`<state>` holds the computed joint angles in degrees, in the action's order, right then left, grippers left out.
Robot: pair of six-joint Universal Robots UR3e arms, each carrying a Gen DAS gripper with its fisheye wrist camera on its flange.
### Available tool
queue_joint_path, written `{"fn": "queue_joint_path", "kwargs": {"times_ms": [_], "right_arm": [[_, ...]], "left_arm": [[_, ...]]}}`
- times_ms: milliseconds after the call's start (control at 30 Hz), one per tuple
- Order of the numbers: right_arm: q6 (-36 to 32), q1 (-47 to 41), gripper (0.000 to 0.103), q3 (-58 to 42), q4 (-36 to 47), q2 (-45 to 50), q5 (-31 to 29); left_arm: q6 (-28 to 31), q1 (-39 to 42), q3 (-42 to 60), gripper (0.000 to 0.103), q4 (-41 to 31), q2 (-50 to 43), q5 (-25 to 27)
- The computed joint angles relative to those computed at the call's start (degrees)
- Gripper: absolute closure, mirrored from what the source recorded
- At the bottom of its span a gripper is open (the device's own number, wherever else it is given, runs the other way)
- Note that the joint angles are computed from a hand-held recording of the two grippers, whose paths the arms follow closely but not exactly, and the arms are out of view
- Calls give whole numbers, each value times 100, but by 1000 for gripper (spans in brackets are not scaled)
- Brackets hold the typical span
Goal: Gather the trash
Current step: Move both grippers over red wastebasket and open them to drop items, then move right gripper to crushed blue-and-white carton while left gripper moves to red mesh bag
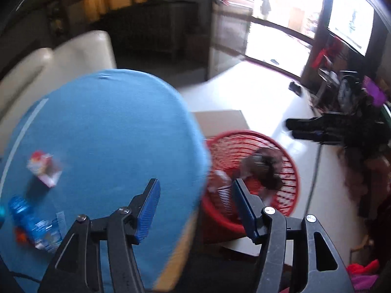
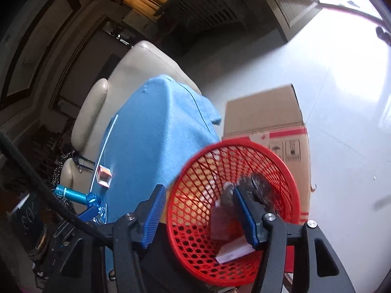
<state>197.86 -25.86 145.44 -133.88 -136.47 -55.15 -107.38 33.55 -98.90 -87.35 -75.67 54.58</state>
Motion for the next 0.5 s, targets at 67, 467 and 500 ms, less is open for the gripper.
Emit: {"fn": "queue_joint_path", "kwargs": {"times_ms": [67,467,500], "right_arm": [[686,892,42,-410,-1036,954,-587],[1302,4830,42,-6061,-1614,6751,-1956],[1076,4995,42,-6661,-1599,7264,-1820]], "left_arm": [[322,784,85,41,-234,102,-156],[58,3961,939,39,970,-1602,-287],[-25,4023,1022,39,1057,-1767,-276]]}}
